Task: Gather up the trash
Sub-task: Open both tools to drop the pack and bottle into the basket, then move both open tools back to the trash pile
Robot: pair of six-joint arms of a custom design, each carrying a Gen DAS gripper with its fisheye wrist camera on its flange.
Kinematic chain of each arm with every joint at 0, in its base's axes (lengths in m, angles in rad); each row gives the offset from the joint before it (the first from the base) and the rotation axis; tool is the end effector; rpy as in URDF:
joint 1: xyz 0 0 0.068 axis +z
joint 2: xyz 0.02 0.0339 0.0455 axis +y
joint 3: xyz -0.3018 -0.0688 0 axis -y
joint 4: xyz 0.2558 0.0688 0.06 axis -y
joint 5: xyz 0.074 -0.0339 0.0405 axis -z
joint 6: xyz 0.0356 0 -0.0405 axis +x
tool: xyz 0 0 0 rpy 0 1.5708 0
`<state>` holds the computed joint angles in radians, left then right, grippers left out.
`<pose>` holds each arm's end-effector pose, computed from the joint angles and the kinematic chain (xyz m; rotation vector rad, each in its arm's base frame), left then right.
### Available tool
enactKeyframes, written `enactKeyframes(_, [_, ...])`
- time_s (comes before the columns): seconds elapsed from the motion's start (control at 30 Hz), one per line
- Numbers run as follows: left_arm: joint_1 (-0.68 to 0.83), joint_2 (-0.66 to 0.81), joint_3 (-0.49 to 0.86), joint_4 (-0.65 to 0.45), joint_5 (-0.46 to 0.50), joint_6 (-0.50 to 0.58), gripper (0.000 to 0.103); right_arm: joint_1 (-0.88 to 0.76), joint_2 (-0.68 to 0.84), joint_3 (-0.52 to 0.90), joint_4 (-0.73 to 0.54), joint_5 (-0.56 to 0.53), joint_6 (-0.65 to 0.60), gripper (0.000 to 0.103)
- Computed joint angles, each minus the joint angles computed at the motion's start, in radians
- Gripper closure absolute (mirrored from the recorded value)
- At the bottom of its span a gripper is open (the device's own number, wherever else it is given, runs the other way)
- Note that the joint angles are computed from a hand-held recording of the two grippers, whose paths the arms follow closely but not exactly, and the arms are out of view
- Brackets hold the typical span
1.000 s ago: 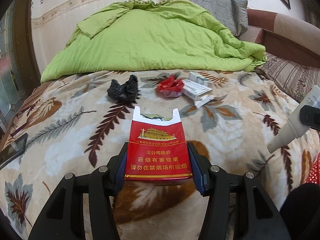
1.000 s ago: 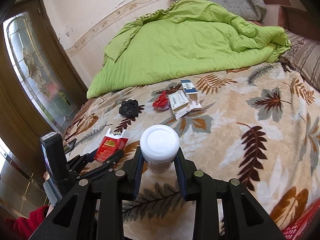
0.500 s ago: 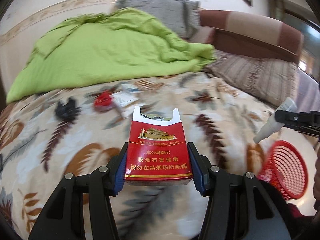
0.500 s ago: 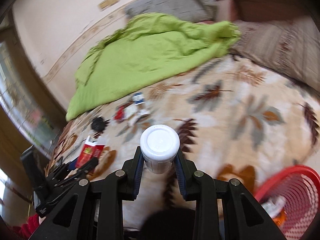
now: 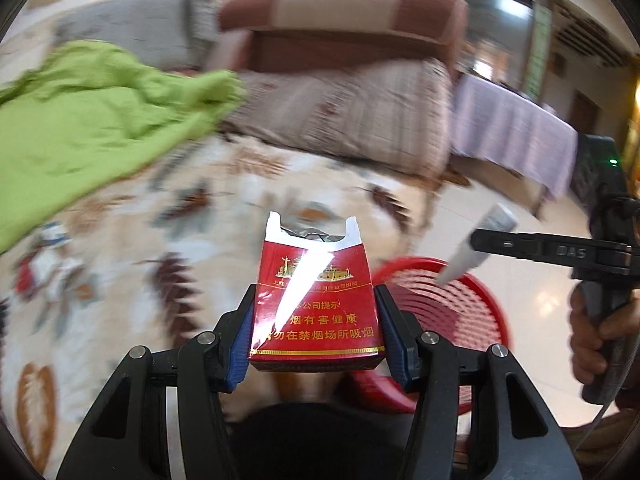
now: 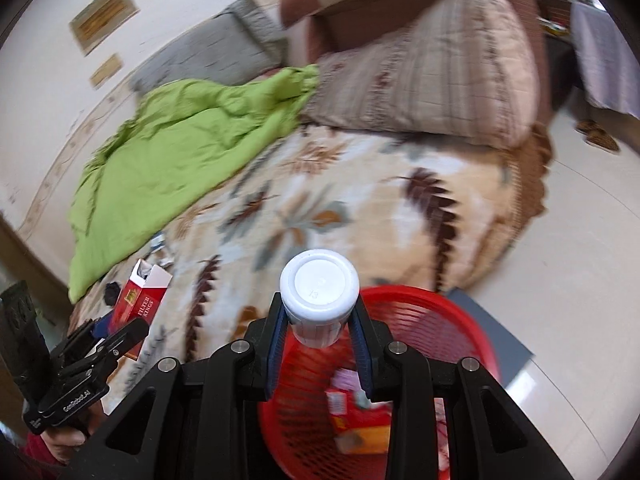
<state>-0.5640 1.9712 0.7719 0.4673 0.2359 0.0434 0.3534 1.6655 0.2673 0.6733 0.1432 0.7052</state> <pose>0.3059 -0.2033 0.1023 0.8159 2.1909 -0.5352 0.2207 0.0760 0.0998 0.4788 2.2669 0.3829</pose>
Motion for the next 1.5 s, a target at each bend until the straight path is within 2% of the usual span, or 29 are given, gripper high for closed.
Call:
enactKeyframes(0.17, [-0.082, 0.083, 0.122, -0.116, 0.082, -0.016, 0.049, -0.101, -0.004, -0.091, 0.038, -0.074, -0.013, 0.07])
enactKeyframes(0.23, [-0.105, 0.105, 0.16, -0.166, 0.083, -0.014, 0.04, -0.132, 0.024, -0.095, 0.052, -0.128, -0.029, 0.068])
enactKeyframes(0.27, [-0.111, 0.11, 0.166, -0.174, 0.083, -0.015, 0.04, -0.136, 0.032, -0.095, 0.051, -0.134, -0.03, 0.066])
enactKeyframes(0.3, [-0.111, 0.104, 0.155, -0.162, 0.081, -0.016, 0.04, -0.136, 0.035, -0.096, 0.051, -0.131, -0.03, 0.06])
enactKeyframes(0.37, [-0.109, 0.093, 0.136, -0.144, 0.07, -0.007, 0.04, -0.138, 0.03, -0.103, 0.063, -0.112, -0.028, 0.055])
enactKeyframes(0.67, [0.047, 0.022, 0.04, -0.095, 0.077, -0.034, 0.039, -0.067, 0.047, 0.0, 0.038, -0.082, -0.031, 0.055])
enactKeyframes(0.87, [0.218, -0.034, -0.048, -0.051, 0.078, -0.035, 0.038, 0.079, 0.146, 0.181, -0.015, -0.072, -0.071, 0.055])
enactKeyframes(1.07, [0.437, -0.046, -0.093, -0.042, 0.103, -0.043, 0.038, 0.189, 0.295, 0.437, -0.103, -0.086, -0.112, 0.055])
enactKeyframes(1.17, [0.548, -0.042, -0.101, -0.04, 0.117, -0.042, 0.038, 0.218, 0.401, 0.592, -0.147, -0.154, -0.091, 0.055])
enactKeyframes(1.27, [0.654, -0.036, -0.096, -0.051, 0.145, -0.037, 0.037, 0.265, 0.51, 0.773, -0.234, -0.177, -0.099, 0.055])
enactKeyframes(1.4, [0.772, -0.024, -0.069, -0.073, 0.161, -0.025, 0.036, 0.331, 0.658, 1.034, -0.378, -0.145, -0.18, 0.055])
enactKeyframes(1.5, [0.839, -0.001, -0.026, -0.091, 0.159, -0.033, 0.035, 0.357, 0.743, 1.171, -0.451, -0.114, -0.228, 0.055])
